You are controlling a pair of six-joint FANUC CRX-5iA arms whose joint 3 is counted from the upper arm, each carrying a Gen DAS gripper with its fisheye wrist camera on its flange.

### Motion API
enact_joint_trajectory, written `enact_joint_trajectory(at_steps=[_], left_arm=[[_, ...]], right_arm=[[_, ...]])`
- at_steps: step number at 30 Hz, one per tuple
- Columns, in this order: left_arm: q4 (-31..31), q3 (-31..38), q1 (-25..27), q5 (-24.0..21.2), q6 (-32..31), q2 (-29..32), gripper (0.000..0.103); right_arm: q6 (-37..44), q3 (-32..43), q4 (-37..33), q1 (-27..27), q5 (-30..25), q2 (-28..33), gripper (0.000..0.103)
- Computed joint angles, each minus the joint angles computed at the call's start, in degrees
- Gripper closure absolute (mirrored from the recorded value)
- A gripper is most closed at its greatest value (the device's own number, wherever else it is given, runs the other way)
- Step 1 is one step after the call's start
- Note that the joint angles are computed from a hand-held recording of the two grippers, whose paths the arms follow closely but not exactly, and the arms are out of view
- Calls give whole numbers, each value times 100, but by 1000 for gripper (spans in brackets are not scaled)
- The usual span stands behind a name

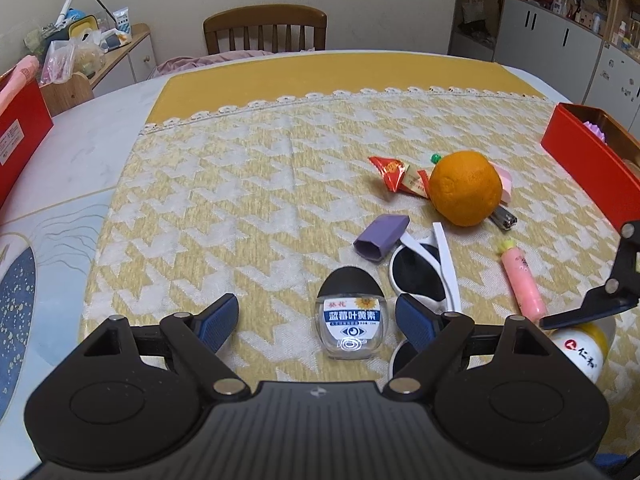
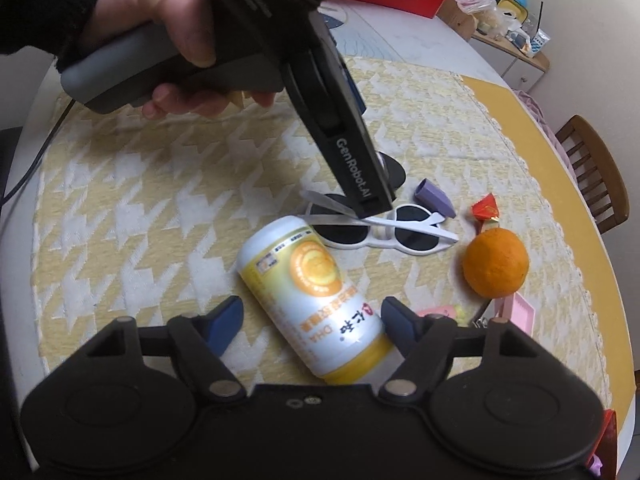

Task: Organize rigid objects
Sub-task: 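Grasp the eye-drop bottle with the left gripper while the right grasps the white-yellow bottle, then carry the eye-drop bottle and white-yellow bottle into the red box with both grippers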

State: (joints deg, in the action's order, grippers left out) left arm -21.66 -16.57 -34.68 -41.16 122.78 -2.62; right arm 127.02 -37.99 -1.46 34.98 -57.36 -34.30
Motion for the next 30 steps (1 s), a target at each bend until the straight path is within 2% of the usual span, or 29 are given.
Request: enact_joint_trajectory(at_steps=[4,9,14,19,27,30], left_arm=[[-117,21,-69,-16,99,21,30],[-138,50,-140,51,41,38,50],[-185,99,-242,16,14,65,65],[-318,196,-327,-143,134,108,65],[-199,179,-205,-324,399,11,65],[-187,172,-174,-398,547,-63,65]], right_arm=[[-249,-123,171,76,33,-204,42],[-805,-307,531,267,72,-397,53],[-1094,-234,478,135,13,-366,58],[-1690,-251,518,41,8,-422,58],[-2275,-17,58,-833,-9,-332,58],[-2585,-113,174,-974,93,-493,58]])
